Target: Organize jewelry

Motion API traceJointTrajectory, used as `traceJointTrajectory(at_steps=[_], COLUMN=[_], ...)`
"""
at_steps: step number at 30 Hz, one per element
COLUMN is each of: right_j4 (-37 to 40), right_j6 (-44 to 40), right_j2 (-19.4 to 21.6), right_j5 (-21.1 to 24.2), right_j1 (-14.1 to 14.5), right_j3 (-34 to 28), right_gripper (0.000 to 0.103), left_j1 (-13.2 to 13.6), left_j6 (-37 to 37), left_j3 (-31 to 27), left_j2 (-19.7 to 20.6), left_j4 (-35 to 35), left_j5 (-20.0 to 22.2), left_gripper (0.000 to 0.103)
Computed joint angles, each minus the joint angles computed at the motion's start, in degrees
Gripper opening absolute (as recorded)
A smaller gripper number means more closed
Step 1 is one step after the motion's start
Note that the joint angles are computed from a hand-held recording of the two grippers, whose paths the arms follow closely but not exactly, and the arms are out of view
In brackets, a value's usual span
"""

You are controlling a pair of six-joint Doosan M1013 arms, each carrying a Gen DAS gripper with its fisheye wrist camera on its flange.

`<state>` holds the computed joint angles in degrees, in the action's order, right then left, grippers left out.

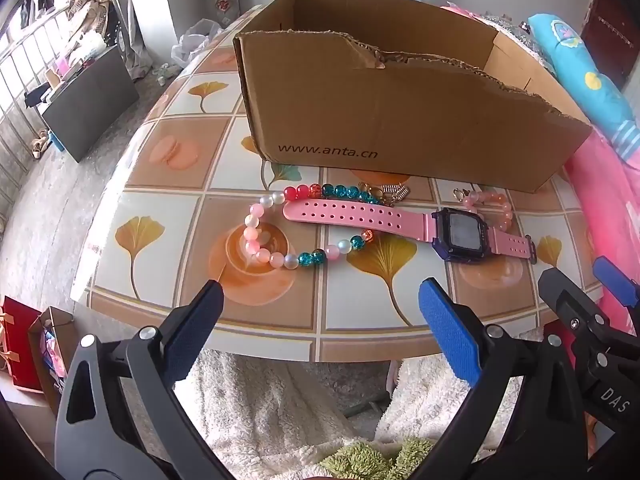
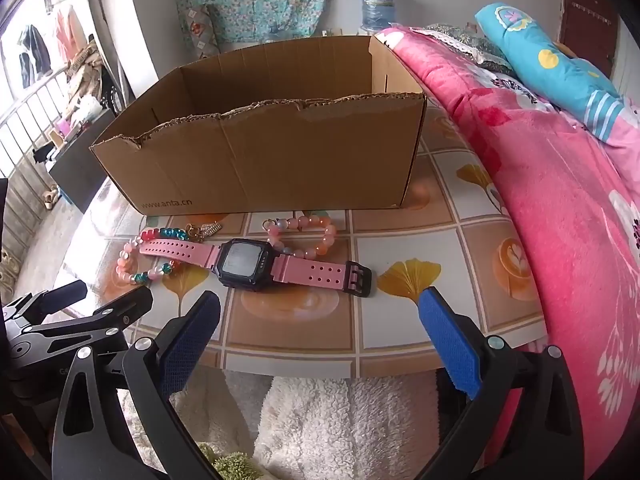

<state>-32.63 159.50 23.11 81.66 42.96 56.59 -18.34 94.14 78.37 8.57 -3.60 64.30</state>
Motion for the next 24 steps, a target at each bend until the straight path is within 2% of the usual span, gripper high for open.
traceJointTrajectory(at_steps=[24], right_j4=[0.00], right_j6=[-0.21], right_j2=[0.83], right_j5=[1.12], right_j1=[0.11], right_j3=[-1.51], right_gripper=[0.097], left_j1=[0.48], left_j6=[0.19], left_j3=[0.34], left_j2=[-0.31], left_j4=[-0.83], left_j5=[-0.32], left_gripper=[0.094])
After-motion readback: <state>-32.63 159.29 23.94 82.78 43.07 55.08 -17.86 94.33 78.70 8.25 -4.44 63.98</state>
